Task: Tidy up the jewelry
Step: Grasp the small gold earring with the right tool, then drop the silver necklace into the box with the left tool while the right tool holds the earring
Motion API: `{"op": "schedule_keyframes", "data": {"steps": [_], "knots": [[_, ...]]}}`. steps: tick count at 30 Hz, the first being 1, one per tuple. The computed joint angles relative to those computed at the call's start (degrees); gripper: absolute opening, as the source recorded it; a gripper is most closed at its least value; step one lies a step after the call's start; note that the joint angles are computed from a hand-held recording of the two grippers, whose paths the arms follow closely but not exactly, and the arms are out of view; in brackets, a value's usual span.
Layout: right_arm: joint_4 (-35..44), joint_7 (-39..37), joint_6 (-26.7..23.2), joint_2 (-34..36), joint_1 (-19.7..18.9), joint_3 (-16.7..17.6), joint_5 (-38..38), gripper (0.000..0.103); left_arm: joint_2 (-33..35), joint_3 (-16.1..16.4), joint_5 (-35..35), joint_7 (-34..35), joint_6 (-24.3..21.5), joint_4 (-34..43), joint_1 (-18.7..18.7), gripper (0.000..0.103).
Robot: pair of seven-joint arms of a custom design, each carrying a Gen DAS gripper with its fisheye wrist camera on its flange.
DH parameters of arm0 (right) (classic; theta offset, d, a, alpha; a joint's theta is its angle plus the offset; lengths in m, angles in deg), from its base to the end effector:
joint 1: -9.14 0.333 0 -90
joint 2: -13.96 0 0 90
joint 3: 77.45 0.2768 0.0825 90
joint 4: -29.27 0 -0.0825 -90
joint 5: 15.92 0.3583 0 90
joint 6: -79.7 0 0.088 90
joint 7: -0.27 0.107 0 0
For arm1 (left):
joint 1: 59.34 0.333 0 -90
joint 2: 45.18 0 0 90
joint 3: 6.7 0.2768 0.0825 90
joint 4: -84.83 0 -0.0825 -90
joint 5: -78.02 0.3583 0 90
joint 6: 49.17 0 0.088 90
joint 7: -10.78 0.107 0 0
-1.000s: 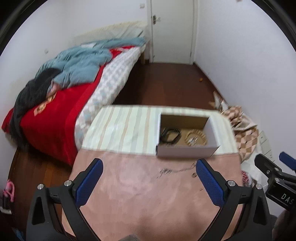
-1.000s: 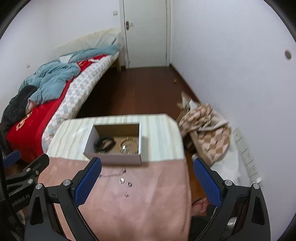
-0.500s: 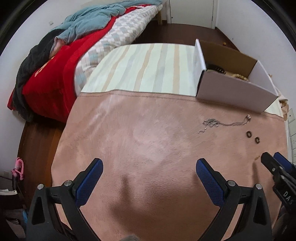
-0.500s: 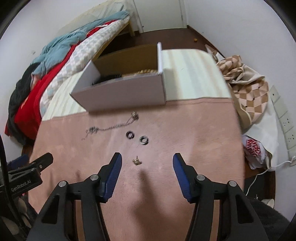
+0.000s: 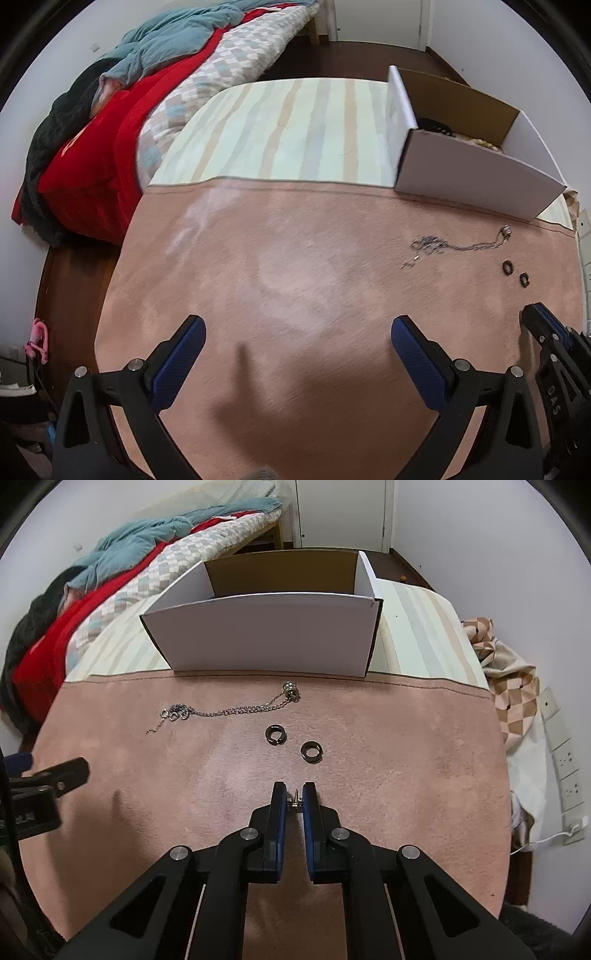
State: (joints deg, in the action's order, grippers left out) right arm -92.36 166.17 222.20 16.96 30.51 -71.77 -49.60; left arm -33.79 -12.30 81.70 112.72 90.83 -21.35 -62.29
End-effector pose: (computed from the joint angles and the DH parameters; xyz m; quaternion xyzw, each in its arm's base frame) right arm 0.4930 0.2542 0.3940 -0.5189 0.8157 -0.1893 0.1717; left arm 0.6071 -0.0881 0.4306 -0.5448 0.8154 -0.1223 0.1527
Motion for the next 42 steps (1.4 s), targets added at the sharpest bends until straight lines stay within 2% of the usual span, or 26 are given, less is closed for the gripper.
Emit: {"op": "schedule_keyframes", "data": {"steps": [8,12,16,19,21,22,25,26,27,29,30,36,42], "knots": [[-7.9,8.9,2.0,-8.6,-2.9,0.0,-3.1,0.009,3.7,-3.0,-5.1,5.7,-2.4,5.8,-2.2,0.102],[-10.3,12.1,1.2,-11.2,-5.0,0.4,-4.5,0.009,6.3,-4.3,-7.3,6.4,-5.1,9.6,-4.5,0.102],[-12.4,14.1,1.8,-12.8,-6.8,0.4,-4.2,0.009,8.5,-4.4,-6.3,5.1,-5.2,11.4,-7.3,0.101],[-13.1,15.1,1.4,-13.6,-7.8,0.6,-4.7,0.009,9.3,-4.0,-4.2,3.9,-4.6,11.6,-9.1,0.088],[-13.8,15.7,1.2,-14.3,-8.3,0.6,-5.0,0.009,9.7,-3.9,-3.2,3.2,-4.3,11.6,-9.9,0.074],[-14.0,16.0,1.2,-14.6,-8.5,0.7,-5.0,0.009,10.1,-3.7,-2.5,2.8,-4.1,11.8,-10.3,0.072],[-15.0,16.7,1.2,-15.6,-9.2,0.8,-5.2,0.009,9.9,-4.0,-2.6,2.6,-2.5,10.8,-10.6,0.055],[-15.3,16.9,1.1,-15.9,-9.4,0.8,-5.2,0.009,9.9,-4.1,-2.8,2.9,-2.2,10.8,-10.5,0.049],[-15.6,17.2,1.0,-16.1,-9.5,0.9,-5.3,0.009,9.9,-4.1,-2.9,3.1,-2.1,10.9,-10.5,0.036],[-16.0,17.6,0.9,-16.6,-9.8,1.0,-5.3,0.009,10.4,-4.6,-4.0,4.1,-2.2,11.5,-10.2,0.016],[-16.1,17.7,0.8,-16.7,-10.0,1.1,-5.3,0.009,10.5,-4.7,-4.3,4.5,-2.3,11.7,-10.2,0.01],[-16.3,18.2,0.4,-17.7,-10.1,1.6,-5.5,0.009,8.8,-5.4,-8.1,7.4,-1.3,10.0,-8.8,0.009],[-15.6,16.8,0.7,-19.6,-10.1,1.9,-5.8,0.009,2.7,-6.3,-17.4,14.5,-4.4,7.1,-4.8,0.009]]}}
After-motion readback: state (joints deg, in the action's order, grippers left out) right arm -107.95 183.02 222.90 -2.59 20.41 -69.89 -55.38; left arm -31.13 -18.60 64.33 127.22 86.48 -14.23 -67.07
